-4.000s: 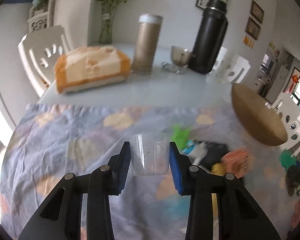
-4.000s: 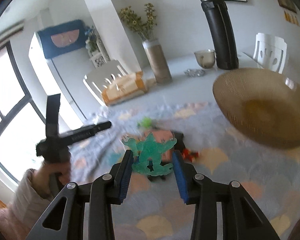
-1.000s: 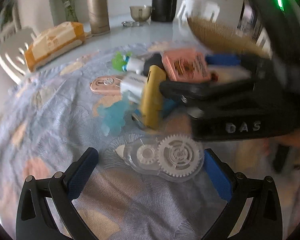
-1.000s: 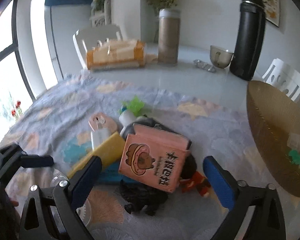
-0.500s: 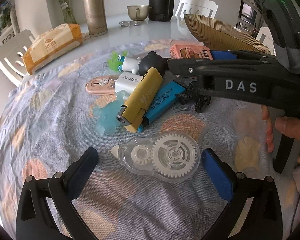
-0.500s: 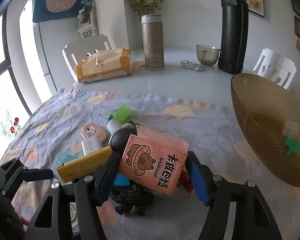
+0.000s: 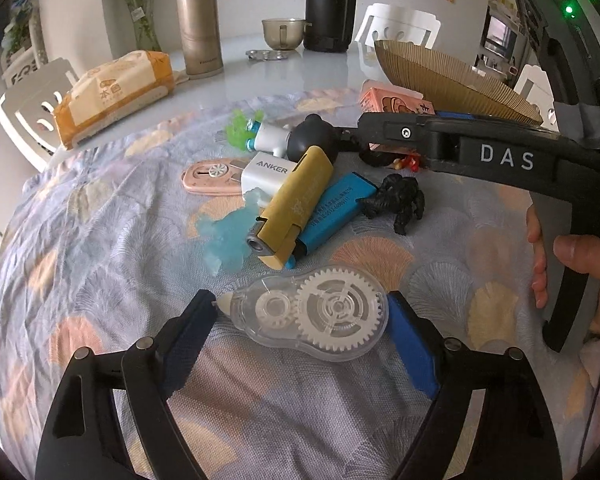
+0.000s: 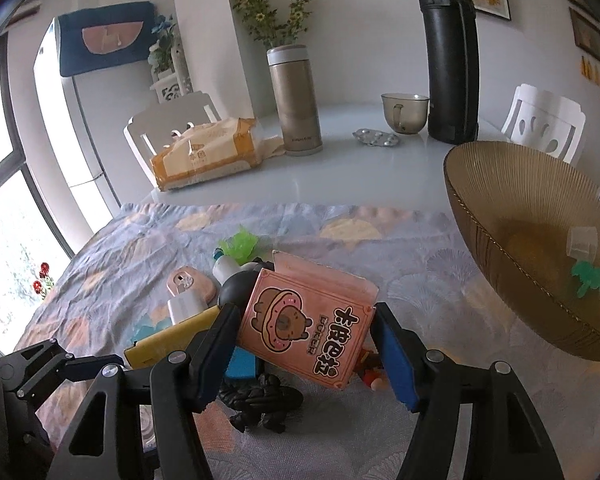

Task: Organize rigid objects
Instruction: 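Grasp the clear gear tape dispenser with left tool while right tool grasps the pink box, then carry the dispenser with left tool while right tool carries the pink box into the bowl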

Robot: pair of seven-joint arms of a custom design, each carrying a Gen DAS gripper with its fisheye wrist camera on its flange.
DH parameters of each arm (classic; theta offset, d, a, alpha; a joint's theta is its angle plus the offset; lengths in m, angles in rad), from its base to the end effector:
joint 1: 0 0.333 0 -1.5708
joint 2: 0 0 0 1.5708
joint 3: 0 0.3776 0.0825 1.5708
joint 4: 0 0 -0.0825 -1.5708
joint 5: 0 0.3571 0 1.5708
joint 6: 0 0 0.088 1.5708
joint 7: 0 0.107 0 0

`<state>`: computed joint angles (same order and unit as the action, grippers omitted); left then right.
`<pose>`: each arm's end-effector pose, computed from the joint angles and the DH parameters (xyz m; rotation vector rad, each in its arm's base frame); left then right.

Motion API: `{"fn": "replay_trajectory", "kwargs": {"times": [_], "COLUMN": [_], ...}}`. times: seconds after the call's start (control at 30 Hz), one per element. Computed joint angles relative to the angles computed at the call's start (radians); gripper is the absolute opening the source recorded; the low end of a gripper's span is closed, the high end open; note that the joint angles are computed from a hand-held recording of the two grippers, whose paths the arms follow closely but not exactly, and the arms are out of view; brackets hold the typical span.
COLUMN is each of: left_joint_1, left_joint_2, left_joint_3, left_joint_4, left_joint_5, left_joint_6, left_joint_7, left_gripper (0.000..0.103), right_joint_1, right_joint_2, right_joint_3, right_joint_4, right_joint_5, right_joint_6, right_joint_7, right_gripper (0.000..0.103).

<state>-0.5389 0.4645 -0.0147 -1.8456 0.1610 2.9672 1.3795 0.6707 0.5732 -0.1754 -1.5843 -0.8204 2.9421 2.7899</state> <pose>0.5879 -0.3742 0.4225 -1.3687 2.3274 -0.8002 0.6143 0.4216 0.4459 -1.7215 1.5716 -0.6026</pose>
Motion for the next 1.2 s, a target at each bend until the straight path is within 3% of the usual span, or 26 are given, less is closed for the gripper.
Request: {"fn": "replay_trajectory", "kwargs": {"times": [0.43,0.63,0.83,0.93,1.03,1.13,1.2], "left_joint_1": [-0.124,-0.253,-0.268,-0.312,-0.326,-0.339,-0.367], "left_joint_2": [-0.022,-0.029,-0.032,-0.036,-0.041,-0.041,-0.036], "left_joint_3": [0.173,0.341,0.366,0.418,0.432,0.444,0.473], "left_joint_4": [-0.049,-0.088,-0.108,-0.134,-0.158,-0.158,-0.142], "left_joint_5": [0.067,0.106,0.055,0.022,-0.021,-0.057,-0.074], "left_joint_6": [0.088,0.158,0.186,0.228,0.273,0.279,0.267], "left_joint_7": [-0.176,-0.293,-0.298,-0.303,-0.285,-0.254,-0.229], "left_gripper": [0.084,0.084,0.084,0.084,0.084,0.084,0.084], "right_joint_1": [0.039,0.054,0.068,0.088,0.090,0.160,0.263], "right_joint_2": [-0.007,-0.004,-0.002,-0.001,-0.003,-0.009,-0.005], "right_joint_3": [-0.063,-0.083,-0.106,-0.145,-0.161,-0.275,-0.431], "right_joint_4": [-0.018,-0.013,-0.012,-0.018,-0.023,-0.043,-0.064], "right_joint_5": [-0.063,-0.094,-0.119,-0.148,-0.145,-0.171,-0.186], "right_joint_6": [0.074,0.092,0.114,0.157,0.186,0.260,0.326], "right_joint_7": [0.068,0.095,0.131,0.182,0.200,0.290,0.373], "right_gripper": [0.066,0.066,0.066,0.066,0.066,0.066,0.066]}}
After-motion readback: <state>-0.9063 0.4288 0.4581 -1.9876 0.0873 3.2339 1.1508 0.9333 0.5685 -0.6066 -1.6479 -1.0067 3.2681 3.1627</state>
